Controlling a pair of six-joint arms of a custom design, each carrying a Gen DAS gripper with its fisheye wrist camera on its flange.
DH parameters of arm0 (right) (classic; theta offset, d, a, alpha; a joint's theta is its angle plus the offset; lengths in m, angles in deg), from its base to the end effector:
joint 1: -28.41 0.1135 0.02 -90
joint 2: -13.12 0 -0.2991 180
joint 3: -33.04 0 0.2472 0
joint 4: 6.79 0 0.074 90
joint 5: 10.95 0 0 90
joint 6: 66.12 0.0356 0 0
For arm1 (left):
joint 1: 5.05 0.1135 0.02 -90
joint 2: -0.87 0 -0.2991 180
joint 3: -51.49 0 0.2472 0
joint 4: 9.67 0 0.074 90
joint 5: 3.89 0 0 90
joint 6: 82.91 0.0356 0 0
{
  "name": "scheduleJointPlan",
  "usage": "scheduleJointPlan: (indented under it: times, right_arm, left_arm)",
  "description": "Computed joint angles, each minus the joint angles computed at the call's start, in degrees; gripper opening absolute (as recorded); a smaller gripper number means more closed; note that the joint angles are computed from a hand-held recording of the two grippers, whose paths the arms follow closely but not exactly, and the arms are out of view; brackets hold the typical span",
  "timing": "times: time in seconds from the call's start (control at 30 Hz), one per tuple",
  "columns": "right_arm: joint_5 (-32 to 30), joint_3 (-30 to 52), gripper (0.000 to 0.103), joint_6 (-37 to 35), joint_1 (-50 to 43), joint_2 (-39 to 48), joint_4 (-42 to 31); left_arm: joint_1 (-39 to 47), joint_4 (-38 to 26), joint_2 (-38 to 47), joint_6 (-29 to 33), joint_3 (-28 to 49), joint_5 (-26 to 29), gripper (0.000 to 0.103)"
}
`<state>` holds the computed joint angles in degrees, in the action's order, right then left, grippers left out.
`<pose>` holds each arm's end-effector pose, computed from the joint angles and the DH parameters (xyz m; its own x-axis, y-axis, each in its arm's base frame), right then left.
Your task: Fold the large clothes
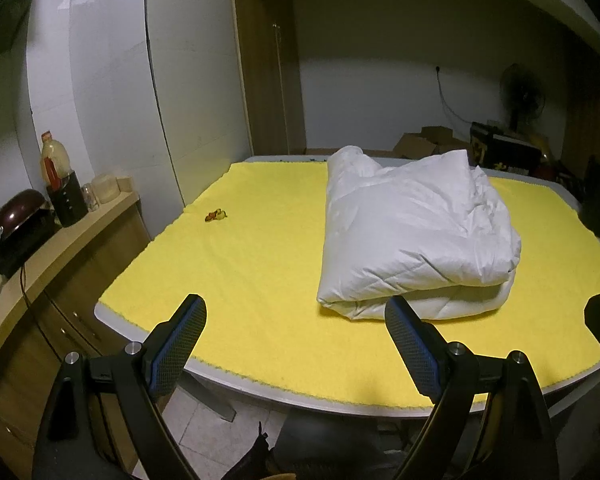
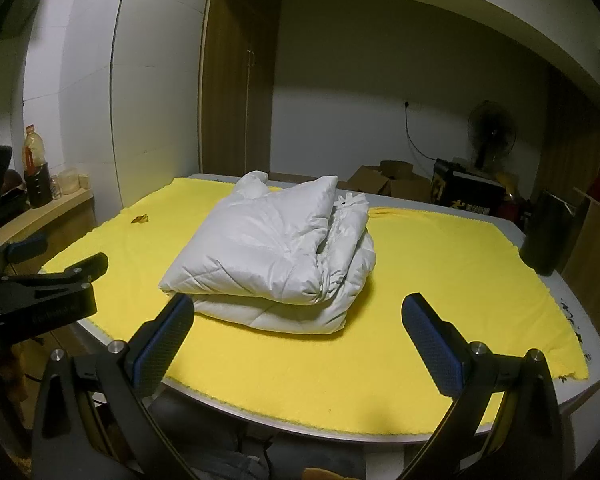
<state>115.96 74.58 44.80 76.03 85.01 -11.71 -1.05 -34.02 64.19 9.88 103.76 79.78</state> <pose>0.1668 0.1511 0.2137 -0.4564 -0.0767 -0.8864 -0.1040 0.9940 -0.0324 0.2167 0.0191 0.2700 -0.5849 0.0076 -0.8111 -0.1307 0.9860 0.1035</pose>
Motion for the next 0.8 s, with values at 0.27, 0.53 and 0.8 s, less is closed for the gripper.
scheduleJointPlan:
  times: [0.27, 0.53, 0.8]
  right_arm:
    - [0.46, 0.48, 0.103, 0.14, 0.8, 0.77, 0.18]
    - [0.16, 0.07, 0.103, 0.26, 0.84, 1.0, 0.89]
    - [-0.97, -0.33, 0.103, 0.26, 0.32, 0.89, 1.11]
  left_arm:
    - [0.38, -0.31, -0.1, -0.14, -0.03, 0.62, 0.091]
    - [-0.73, -0.79, 0.29, -0.57, -0.14, 0.06, 0.091]
    - [-1.18, -1.05, 0.75, -1.0, -0.01, -0.33, 0.091]
